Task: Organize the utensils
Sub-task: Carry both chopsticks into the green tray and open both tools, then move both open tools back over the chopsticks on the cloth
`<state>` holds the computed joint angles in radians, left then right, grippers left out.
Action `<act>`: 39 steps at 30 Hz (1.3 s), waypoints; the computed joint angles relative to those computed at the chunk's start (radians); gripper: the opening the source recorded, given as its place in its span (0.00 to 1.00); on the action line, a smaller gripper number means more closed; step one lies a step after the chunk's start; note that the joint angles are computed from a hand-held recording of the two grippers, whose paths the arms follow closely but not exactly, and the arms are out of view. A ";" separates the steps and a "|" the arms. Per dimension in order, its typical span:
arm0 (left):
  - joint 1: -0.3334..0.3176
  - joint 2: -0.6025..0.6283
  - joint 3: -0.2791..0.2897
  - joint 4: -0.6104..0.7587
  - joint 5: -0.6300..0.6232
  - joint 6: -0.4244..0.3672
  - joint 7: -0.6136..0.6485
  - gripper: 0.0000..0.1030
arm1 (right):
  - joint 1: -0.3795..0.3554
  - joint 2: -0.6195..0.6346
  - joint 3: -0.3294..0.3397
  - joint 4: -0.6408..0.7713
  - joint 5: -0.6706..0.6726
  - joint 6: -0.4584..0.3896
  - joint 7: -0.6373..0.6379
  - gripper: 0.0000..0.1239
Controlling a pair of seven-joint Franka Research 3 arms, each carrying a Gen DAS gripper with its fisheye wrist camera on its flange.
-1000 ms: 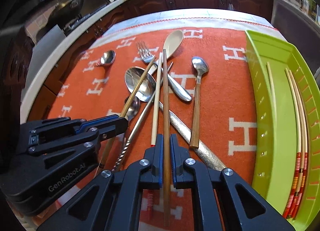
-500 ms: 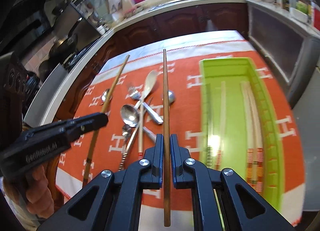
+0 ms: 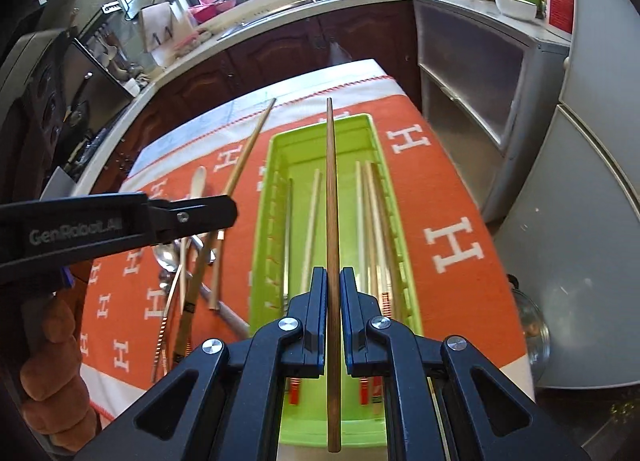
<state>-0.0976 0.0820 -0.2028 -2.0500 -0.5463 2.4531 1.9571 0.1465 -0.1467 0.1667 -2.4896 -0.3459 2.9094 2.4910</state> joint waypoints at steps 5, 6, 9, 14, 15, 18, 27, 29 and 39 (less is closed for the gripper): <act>-0.006 0.032 -0.006 0.002 0.069 0.007 -0.030 0.06 | 0.006 0.029 -0.013 0.023 -0.006 -0.047 -0.003 0.09; -0.004 0.036 -0.007 0.004 0.076 -0.004 -0.033 0.07 | 0.009 0.047 -0.014 0.040 -0.012 -0.051 0.007 0.12; 0.005 0.032 -0.006 -0.007 0.086 -0.005 -0.037 0.15 | 0.025 0.068 -0.030 0.049 -0.030 -0.050 0.041 0.15; 0.027 -0.009 0.008 -0.052 0.049 0.008 0.005 0.35 | 0.048 0.075 -0.041 0.051 -0.061 -0.043 0.072 0.15; 0.029 -0.024 0.014 -0.067 0.053 0.017 0.012 0.35 | 0.056 0.077 -0.043 0.053 -0.050 -0.043 0.063 0.15; 0.034 -0.064 0.033 -0.108 0.059 0.048 0.030 0.35 | 0.076 0.083 -0.043 0.062 -0.038 -0.046 0.050 0.15; 0.048 -0.188 0.111 -0.241 0.091 0.136 0.108 0.36 | 0.126 0.098 -0.043 0.089 0.012 -0.035 -0.027 0.15; 0.053 -0.207 0.129 -0.267 0.110 0.153 0.104 0.36 | 0.138 0.102 -0.042 0.098 0.032 -0.034 -0.052 0.15; 0.090 -0.254 0.212 -0.351 0.111 0.185 0.128 0.36 | 0.220 0.171 -0.034 0.185 0.181 -0.016 -0.239 0.15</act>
